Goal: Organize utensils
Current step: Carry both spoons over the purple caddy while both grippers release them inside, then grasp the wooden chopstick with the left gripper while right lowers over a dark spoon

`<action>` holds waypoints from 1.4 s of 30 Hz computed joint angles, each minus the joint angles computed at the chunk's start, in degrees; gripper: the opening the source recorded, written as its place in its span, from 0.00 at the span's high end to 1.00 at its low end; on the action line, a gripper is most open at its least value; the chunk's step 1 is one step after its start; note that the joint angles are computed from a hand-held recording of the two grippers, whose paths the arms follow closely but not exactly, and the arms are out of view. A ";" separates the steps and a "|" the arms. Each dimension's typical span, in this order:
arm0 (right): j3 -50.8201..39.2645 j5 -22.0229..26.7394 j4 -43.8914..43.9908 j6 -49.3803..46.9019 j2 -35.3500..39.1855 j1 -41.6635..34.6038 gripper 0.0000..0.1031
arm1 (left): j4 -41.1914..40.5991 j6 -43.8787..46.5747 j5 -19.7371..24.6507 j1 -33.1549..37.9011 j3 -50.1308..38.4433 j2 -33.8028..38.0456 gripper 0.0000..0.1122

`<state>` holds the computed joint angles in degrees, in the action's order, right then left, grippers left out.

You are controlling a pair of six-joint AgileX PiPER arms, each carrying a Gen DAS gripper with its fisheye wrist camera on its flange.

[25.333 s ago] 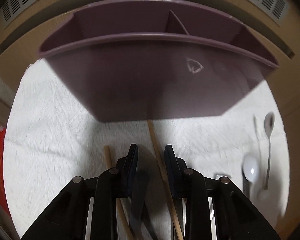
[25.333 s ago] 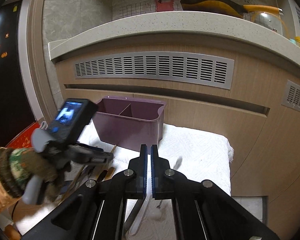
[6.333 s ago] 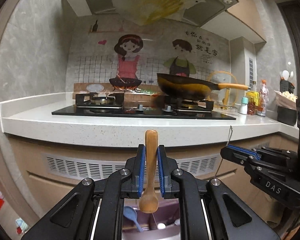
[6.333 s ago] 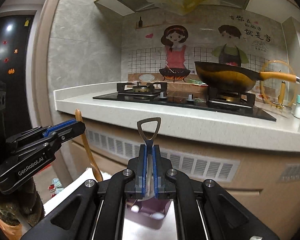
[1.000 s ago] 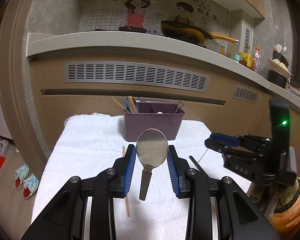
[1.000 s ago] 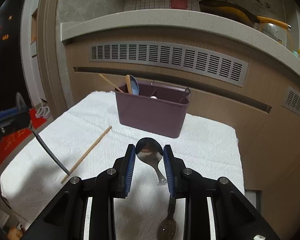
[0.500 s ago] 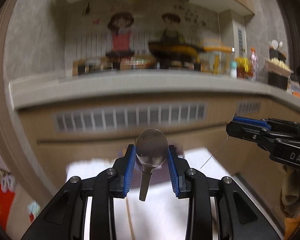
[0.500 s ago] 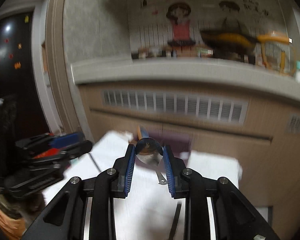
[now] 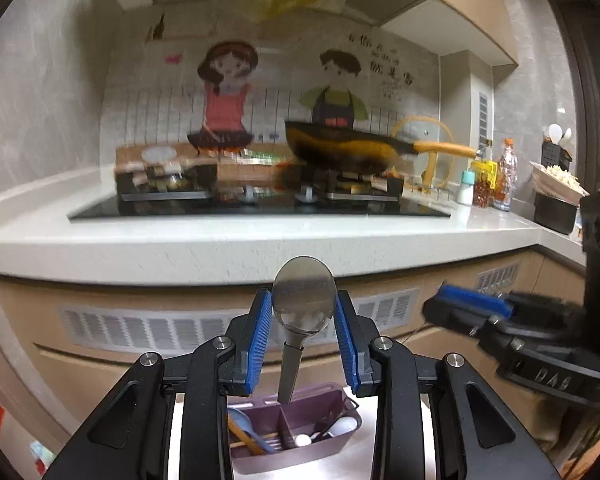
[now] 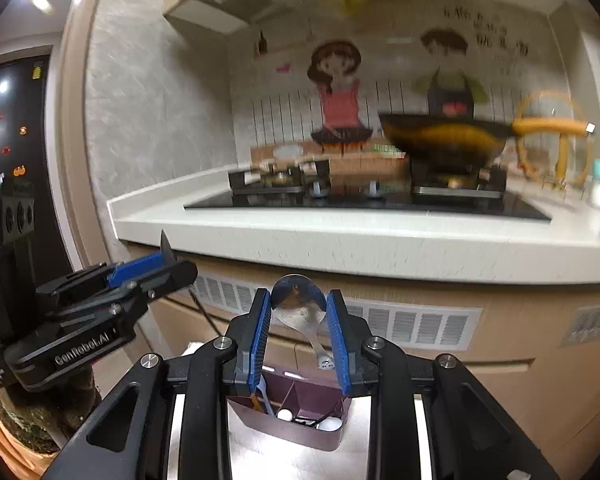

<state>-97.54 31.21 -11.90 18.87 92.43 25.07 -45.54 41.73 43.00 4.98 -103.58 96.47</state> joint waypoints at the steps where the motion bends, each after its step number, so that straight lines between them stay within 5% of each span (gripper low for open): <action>1: -0.74 0.21 2.41 -1.75 1.73 -0.89 0.75 | 0.43 -0.70 0.44 -0.29 -1.09 1.69 0.71; 14: -12.78 8.65 16.68 -10.00 23.86 -5.20 0.75 | 16.09 -14.62 2.64 -5.17 -10.31 22.03 0.71; 22: -12.00 8.69 16.73 -9.54 27.45 -5.48 0.74 | 18.22 -15.45 0.05 -5.79 -7.45 22.21 0.68; 28: -4.75 5.10 12.66 -6.92 21.48 -3.72 0.67 | 11.80 -10.75 -1.38 -3.08 -2.26 17.02 0.47; 30: -1.26 2.70 9.74 -4.99 18.00 -3.24 0.64 | 8.34 -7.38 -2.75 -1.45 1.15 13.51 0.37; 34: 8.58 -1.83 -4.33 6.32 9.24 -1.34 0.44 | 4.54 -3.54 -4.83 1.83 7.10 7.64 0.35; 38: 17.54 -2.40 -20.44 18.92 2.79 1.72 0.40 | 5.49 -2.84 -4.49 5.41 13.27 3.68 0.33; 42: 26.32 -2.41 -32.69 28.97 -1.19 4.94 0.26 | 5.38 1.57 -4.82 8.19 22.59 0.12 0.33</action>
